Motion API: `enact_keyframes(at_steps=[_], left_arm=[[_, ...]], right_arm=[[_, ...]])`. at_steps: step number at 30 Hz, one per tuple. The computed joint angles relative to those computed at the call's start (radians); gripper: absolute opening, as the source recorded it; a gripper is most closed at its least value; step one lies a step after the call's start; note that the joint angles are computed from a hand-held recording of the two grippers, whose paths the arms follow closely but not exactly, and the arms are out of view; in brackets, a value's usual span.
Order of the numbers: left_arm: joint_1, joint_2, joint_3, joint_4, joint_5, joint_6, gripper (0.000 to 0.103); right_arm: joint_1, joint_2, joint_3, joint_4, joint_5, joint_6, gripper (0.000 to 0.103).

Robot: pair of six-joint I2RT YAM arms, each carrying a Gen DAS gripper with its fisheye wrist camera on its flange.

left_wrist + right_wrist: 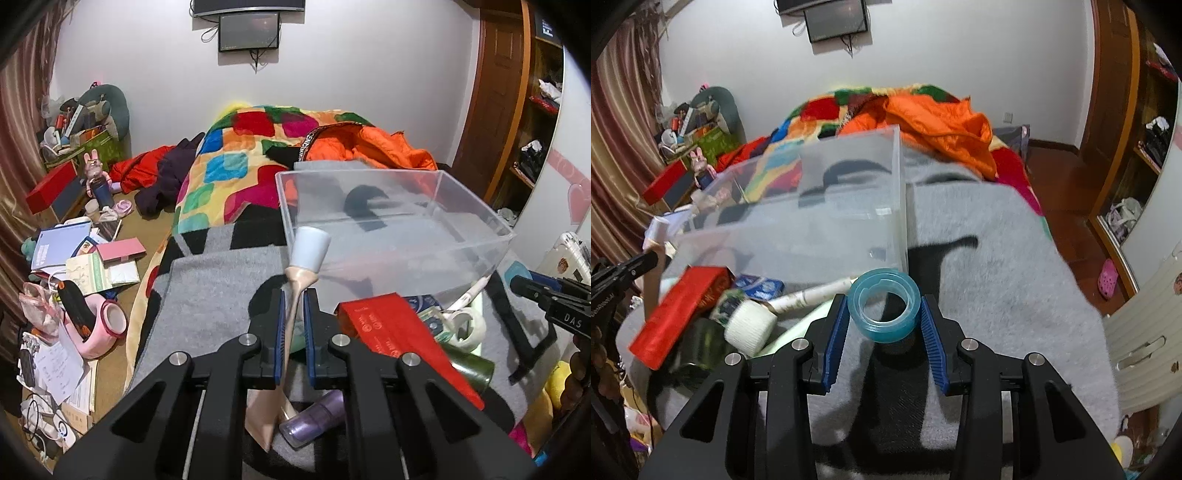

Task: Organize objects
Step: 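Grasp beige tube with left tool while right tool grasps blue tape roll, then carry beige tube into clear box with left tool while right tool carries blue tape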

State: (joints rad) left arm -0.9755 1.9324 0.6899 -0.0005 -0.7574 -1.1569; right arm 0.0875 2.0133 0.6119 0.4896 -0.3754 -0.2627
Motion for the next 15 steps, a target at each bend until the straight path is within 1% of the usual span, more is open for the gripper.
enact_keyframes(at_steps=[2,4,7,9,12,15], left_arm=[[0.006,0.007,0.009,-0.007,0.001,0.015,0.008],[0.028,0.025,0.014,0.0,0.032,0.037,0.009],[0.068,0.041,-0.015,0.084,0.101,0.063,0.009],[0.085,0.053,-0.029,0.121,0.122,0.06,0.009],[0.067,0.046,-0.035,0.125,0.092,0.041,0.008],[0.029,0.015,-0.017,0.06,0.028,0.022,0.006]], right_arm=[[0.001,-0.024,-0.008,0.0,-0.018,0.003,0.036],[0.008,-0.036,-0.017,0.005,-0.024,0.003,0.036],[0.019,-0.041,-0.021,0.0,-0.032,-0.002,0.036],[0.027,-0.042,-0.021,-0.003,-0.031,-0.004,0.036],[0.032,-0.056,-0.017,-0.005,-0.04,0.007,0.036],[0.031,-0.08,-0.009,-0.009,-0.068,0.025,0.036]])
